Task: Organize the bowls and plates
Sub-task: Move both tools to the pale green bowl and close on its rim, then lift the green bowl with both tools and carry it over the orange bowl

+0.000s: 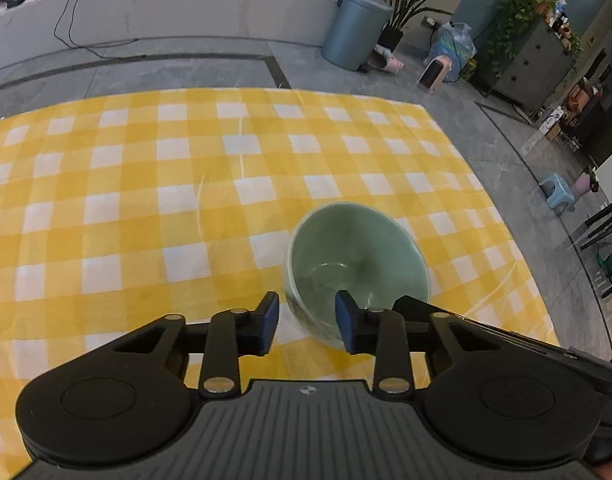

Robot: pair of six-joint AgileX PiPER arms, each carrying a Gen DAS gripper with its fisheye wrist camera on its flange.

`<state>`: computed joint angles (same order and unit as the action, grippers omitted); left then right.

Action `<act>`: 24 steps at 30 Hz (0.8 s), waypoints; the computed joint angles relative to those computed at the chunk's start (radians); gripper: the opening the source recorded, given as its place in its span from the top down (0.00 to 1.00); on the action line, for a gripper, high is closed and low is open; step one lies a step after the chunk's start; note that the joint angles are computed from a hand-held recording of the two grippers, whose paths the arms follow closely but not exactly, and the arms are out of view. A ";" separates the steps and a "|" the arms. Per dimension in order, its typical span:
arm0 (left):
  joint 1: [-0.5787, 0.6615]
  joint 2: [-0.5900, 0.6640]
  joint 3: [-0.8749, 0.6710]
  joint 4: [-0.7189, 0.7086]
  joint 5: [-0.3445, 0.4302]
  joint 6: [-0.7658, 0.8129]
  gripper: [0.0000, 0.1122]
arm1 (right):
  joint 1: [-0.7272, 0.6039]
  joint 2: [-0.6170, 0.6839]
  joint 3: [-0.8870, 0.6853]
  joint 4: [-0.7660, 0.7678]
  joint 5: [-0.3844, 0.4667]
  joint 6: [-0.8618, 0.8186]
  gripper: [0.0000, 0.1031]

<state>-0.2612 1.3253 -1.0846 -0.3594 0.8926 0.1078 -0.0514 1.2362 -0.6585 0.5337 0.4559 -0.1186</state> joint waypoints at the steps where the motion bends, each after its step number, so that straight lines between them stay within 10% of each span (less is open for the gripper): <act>1: -0.006 0.005 -0.003 0.009 -0.001 -0.009 0.72 | -0.005 0.009 -0.009 0.013 0.011 -0.010 0.80; 24: -0.075 -0.185 -0.091 0.206 0.217 -0.270 0.83 | 0.046 -0.260 -0.013 -0.129 0.192 0.225 0.91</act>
<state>-0.3362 1.1406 -1.1755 -0.1536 1.1096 -0.1617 -0.0057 0.9763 -0.6718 0.4052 0.6478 0.1063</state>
